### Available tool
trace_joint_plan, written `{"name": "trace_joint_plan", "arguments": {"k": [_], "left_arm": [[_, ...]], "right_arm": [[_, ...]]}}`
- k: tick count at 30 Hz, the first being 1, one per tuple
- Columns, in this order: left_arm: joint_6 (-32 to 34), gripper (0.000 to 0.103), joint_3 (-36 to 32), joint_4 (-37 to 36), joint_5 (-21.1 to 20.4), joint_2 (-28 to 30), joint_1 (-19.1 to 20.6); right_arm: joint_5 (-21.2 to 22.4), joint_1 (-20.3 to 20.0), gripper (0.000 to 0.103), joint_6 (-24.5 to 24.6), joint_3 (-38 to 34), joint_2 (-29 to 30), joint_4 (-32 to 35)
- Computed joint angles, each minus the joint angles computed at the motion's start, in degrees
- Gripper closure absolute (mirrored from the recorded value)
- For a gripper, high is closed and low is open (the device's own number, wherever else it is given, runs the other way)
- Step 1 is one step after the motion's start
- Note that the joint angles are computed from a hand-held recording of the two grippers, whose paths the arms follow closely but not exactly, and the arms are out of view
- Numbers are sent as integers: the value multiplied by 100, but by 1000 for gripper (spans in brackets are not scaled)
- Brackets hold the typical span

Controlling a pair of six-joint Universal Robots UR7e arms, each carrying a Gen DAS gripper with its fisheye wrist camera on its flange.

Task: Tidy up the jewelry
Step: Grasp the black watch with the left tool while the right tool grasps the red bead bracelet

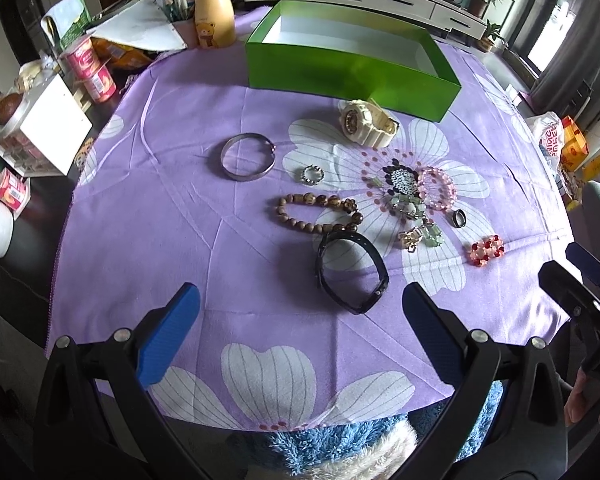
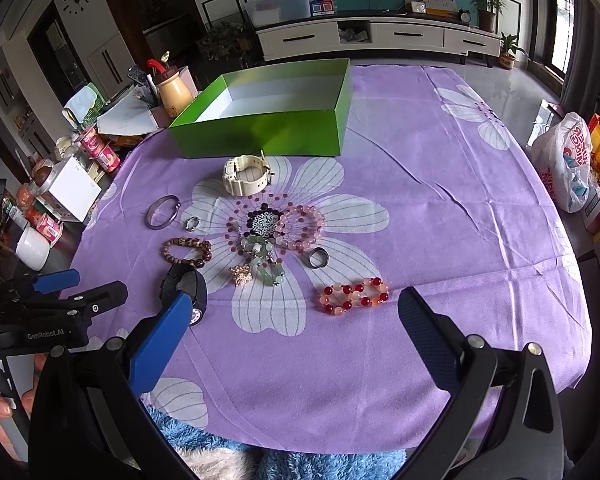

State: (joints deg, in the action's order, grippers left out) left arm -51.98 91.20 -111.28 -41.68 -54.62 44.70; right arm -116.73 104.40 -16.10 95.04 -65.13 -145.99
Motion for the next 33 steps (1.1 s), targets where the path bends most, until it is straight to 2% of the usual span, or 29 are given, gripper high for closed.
{"name": "trace_joint_plan", "arguments": {"k": [7, 13, 19, 21, 23, 26, 33], "left_arm": [[75, 2, 93, -327, -198, -58, 98], [246, 2, 157, -693, -475, -43, 238], [220, 2, 127, -702, -538, 90, 366], [225, 2, 108, -679, -495, 153, 400], [195, 2, 48, -547, -343, 248, 417], [210, 3, 15, -527, -232, 326, 443], [421, 16, -81, -558, -186, 469, 489]], "right_arm": [[336, -153, 1, 237, -172, -1, 287], [445, -286, 1, 337, -171, 22, 350], [77, -348, 1, 29, -69, 146, -18], [-17, -374, 5, -197, -9, 187, -167], [-147, -403, 15, -407, 29, 240, -280], [-310, -453, 24, -690, 76, 307, -380], [-484, -573, 39, -1197, 98, 455, -536]]}}
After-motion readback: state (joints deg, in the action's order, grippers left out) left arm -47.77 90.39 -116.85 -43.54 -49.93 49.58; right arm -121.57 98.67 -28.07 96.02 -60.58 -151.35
